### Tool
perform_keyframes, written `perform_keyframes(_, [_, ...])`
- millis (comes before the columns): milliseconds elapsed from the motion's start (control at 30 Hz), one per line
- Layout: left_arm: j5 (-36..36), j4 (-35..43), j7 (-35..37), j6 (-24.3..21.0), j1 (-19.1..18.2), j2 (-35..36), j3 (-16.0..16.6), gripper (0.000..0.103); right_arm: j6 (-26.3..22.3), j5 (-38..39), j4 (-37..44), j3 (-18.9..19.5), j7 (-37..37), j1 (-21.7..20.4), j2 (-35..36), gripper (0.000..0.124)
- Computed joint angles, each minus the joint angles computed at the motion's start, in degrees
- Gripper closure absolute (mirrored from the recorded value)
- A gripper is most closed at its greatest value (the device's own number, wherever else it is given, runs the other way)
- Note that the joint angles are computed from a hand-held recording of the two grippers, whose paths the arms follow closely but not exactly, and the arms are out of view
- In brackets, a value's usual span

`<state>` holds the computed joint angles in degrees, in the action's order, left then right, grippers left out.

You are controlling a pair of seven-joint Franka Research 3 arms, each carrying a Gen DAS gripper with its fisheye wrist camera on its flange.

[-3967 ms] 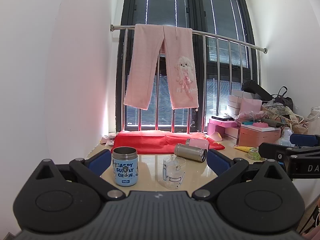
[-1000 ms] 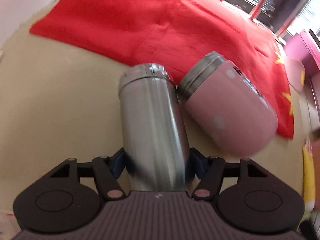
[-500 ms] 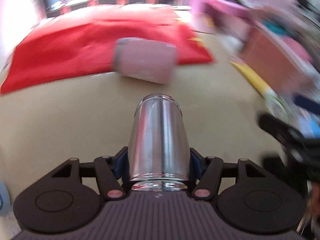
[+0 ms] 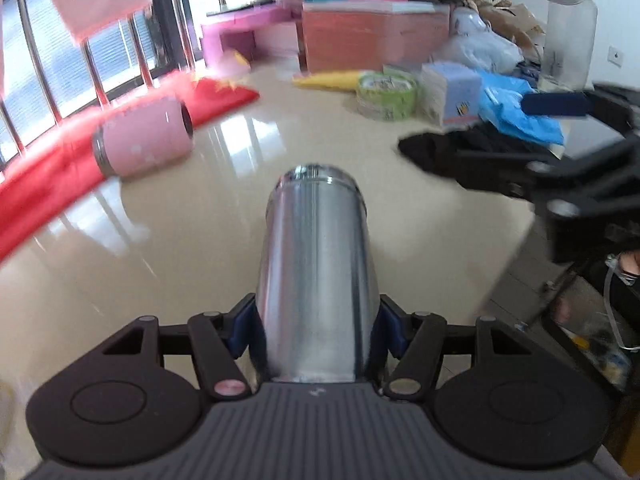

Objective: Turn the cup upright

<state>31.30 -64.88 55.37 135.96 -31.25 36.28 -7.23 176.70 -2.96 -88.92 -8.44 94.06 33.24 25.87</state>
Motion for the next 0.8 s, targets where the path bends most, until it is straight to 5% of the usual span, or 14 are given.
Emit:
perform_keyframes(67, [0.73, -1.96, 0.87, 1.33, 0.10, -1.01, -0.10, 0.039, -1.31, 2.59, -2.01, 4.73, -4.03, -3.14, -2.22, 0.021])
perform_keyframes(133, [0.70, -2.22, 1.29, 1.16, 0.25, -1.21, -0.23, 0.039, -1.21, -0.07, -3.25, 2.00, -2.18, -0.76, -3.31, 0.021])
perform_keyframes(233, [-0.46, -1.01, 3.20, 0.14, 0.92, -0.66, -0.75, 0.037, -1.27, 0.02, -4.49, 2.73, -1.83, -1.13, -4.44, 0.021])
perform_keyframes(300, [1.01, -1.73, 3.02, -0.20, 0.26, -1.33, 0.19, 0.017, -1.44, -0.79, -4.51, 2.44, -1.52, -0.77, -4.50, 0.021])
perform_keyframes(467, [5.06, -9.25, -3.71, 3.07, 0.02, -7.23, 1.28, 0.000, -2.45, 0.78, -4.38, 6.79, -5.79, -4.18, -4.63, 0.021])
perform_keyframes(633, [9.46, -18.33, -14.84, 3.04, 0.42, -15.47, 0.57, 0.000, -4.57, 4.22, -3.55, 12.64, -16.09, -8.39, -4.57, 0.021])
perform_keyframes(800, [11.75, -25.25, -21.64, 0.46, 1.95, -22.41, -2.53, 0.000, -8.28, 4.47, -2.01, 13.80, -25.29, -8.63, -3.85, 0.021])
